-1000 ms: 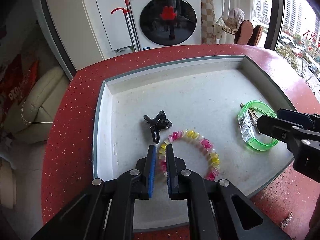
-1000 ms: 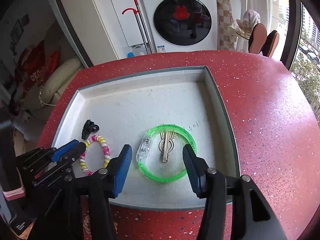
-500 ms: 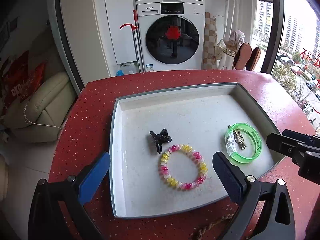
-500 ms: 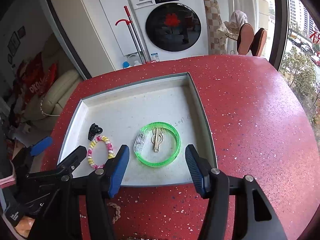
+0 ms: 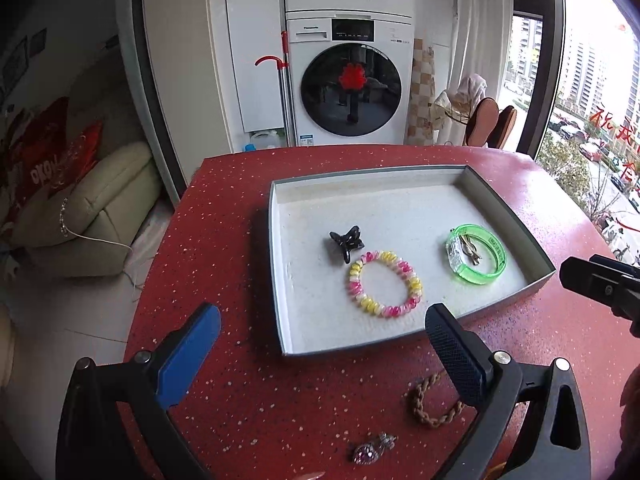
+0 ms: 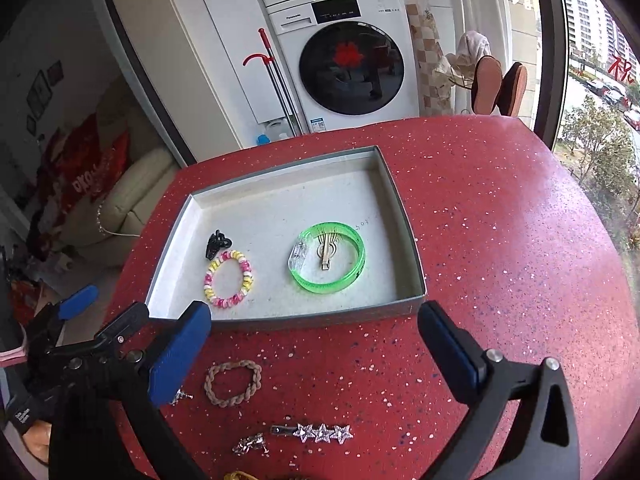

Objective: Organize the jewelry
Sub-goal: 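Withdraw both open tools from the tray toward the remaining jewelry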

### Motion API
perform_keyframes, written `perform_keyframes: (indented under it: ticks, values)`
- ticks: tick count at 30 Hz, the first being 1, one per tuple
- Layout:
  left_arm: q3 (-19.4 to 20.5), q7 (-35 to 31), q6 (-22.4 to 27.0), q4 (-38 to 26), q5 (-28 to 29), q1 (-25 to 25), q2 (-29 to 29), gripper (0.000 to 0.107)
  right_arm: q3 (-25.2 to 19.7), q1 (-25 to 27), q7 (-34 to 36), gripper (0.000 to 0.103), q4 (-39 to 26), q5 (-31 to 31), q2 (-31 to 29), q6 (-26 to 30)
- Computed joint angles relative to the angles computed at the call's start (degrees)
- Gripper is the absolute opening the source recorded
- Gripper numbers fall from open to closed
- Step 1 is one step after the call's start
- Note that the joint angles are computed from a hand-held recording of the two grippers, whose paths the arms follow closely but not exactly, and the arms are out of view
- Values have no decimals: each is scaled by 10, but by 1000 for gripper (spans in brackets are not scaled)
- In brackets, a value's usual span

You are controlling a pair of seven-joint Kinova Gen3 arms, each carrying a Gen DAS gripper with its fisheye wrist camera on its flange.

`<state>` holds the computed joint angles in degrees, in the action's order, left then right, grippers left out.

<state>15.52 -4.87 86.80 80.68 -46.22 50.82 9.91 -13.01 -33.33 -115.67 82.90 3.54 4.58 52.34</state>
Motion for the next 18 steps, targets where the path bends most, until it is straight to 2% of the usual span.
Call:
perform_keyframes:
  ticks: [3, 7, 13, 18]
  values:
    - [7, 23, 14, 13, 0, 13, -5, 103, -4, -6, 1, 103, -3, 8, -3, 28]
    - [18, 47, 17, 34, 4, 25, -9, 103, -8, -6, 5, 103, 18, -1, -22, 39]
    - [32, 53, -22, 74, 41, 23, -21, 103, -20, -3, 2, 103, 65, 2, -57, 50]
    - [42, 61, -24, 89, 45, 33, -18, 103, -31, 4, -9, 103, 108, -2, -85, 55]
